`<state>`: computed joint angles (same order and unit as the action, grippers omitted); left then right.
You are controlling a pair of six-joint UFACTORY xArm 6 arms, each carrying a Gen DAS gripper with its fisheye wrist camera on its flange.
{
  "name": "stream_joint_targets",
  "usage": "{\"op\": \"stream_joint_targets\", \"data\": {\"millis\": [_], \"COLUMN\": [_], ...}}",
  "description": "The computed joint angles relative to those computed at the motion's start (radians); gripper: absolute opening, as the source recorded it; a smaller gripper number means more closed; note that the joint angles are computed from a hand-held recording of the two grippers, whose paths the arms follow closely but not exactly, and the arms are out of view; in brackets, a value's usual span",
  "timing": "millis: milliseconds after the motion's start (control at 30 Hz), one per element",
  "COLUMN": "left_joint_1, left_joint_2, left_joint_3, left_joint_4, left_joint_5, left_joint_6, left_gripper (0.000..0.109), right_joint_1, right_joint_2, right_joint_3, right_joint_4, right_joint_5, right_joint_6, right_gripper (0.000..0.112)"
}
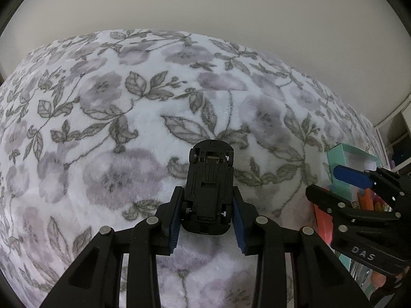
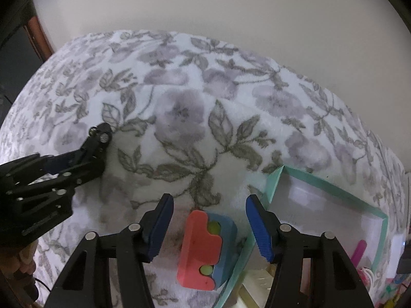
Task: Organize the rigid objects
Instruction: 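Grasp the pink-blue block with the right gripper while the left gripper grasps the black toy car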
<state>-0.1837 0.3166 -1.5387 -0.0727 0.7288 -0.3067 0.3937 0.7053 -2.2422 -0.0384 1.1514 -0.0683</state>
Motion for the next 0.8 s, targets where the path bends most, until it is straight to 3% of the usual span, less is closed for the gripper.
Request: {"op": "stream_joint_targets", "data": {"millis": [267, 533, 700, 800], "left_joint_1": [0.003, 0.005, 0.006, 0.004], "left_joint_2": [-0.011, -0.018, -0.023, -0.024], "left_joint_3": [0.015, 0.026, 0.036, 0.037], "left_joint_4": [-0.021, -0.041, -0.052, -0.038], "left_joint_5": [-0.009, -0.02, -0.031, -0.031], "left_joint_6": [0.01, 0.014, 0.016, 0.001], "left_gripper": [0.037, 0.037, 0.037, 0.037], "right_joint_1": [0.013, -0.001, 0.007, 0.012], "right_joint_2": [0.002, -0.084, -0.185, -0.228], "right_joint_3": [-0.013, 0.125, 0.283, 0.35], "right_joint_4": [-0.008, 0.104, 0.1, 0.078], "right_joint_5": [0.056, 0.062, 0.003, -0.025], "right_joint_6": [0.012, -0.004, -0.026, -0.02], "right_gripper": [0.061, 0.061, 0.06, 0.049]}}
